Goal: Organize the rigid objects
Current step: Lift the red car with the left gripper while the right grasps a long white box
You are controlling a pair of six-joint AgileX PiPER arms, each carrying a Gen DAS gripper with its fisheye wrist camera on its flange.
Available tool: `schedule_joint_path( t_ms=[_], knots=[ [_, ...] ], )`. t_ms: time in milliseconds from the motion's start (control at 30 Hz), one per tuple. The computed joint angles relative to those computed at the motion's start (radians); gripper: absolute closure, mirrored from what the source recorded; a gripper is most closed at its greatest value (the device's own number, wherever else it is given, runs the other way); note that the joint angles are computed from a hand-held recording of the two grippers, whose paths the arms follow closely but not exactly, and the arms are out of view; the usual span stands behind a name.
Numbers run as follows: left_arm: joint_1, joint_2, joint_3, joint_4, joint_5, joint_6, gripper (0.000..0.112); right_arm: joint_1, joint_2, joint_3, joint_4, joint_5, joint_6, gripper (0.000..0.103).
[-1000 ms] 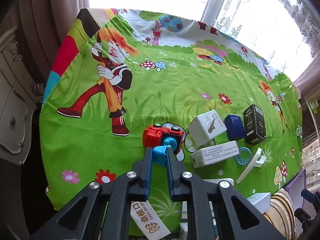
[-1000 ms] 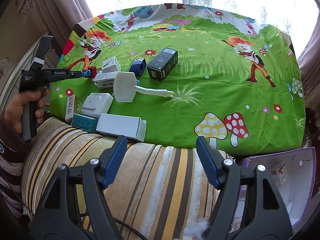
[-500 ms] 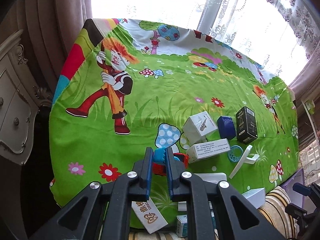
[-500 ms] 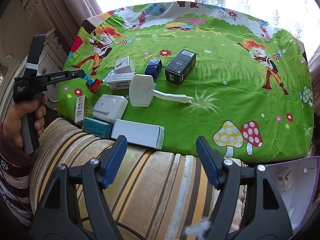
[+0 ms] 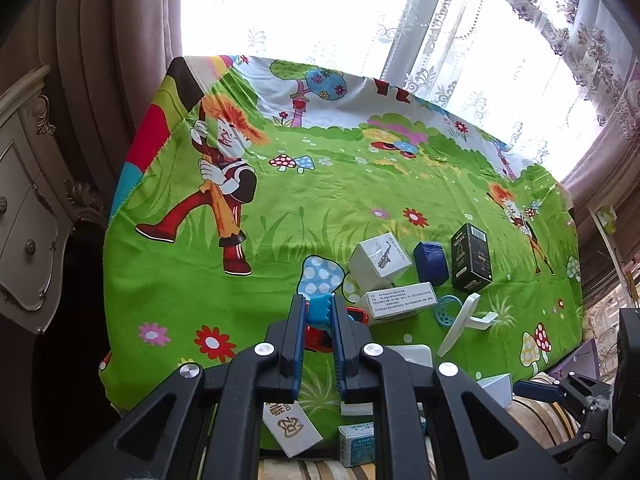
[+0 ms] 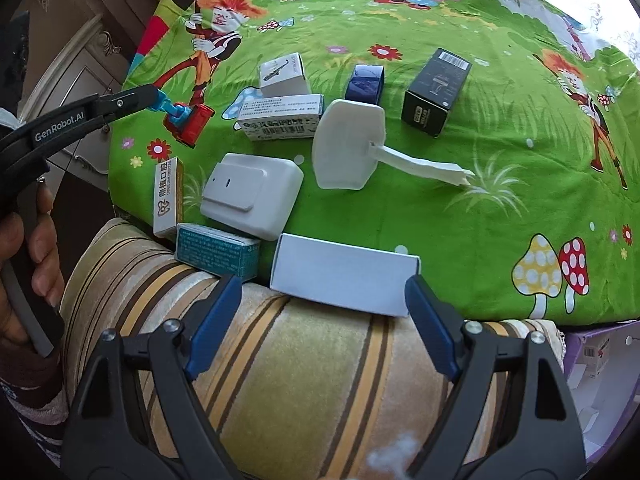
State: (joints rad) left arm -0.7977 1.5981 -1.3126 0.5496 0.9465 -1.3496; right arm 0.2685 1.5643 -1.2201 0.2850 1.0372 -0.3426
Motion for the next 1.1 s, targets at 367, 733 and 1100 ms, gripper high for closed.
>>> schedule_joint_path(
  t_ms=[367,733,1100],
  knots=[
    [-0.037,-0.006,-0.011,0.015,0.001,-0.017,0.099,0.048,0.035,-0.014,-0.104,-0.047,0.092,0.008],
    [-0.06,0.02,-0.047,0.01,0.006,0.0,0.099,0.069,0.101,-0.034,-0.142,-0.044,0.124,0.011],
    [-0.129,0.095,-0.187,0.005,0.081,0.047,0.099,-0.033,-0.023,0.03,-0.061,-0.104,0.058,0.013]
  ],
)
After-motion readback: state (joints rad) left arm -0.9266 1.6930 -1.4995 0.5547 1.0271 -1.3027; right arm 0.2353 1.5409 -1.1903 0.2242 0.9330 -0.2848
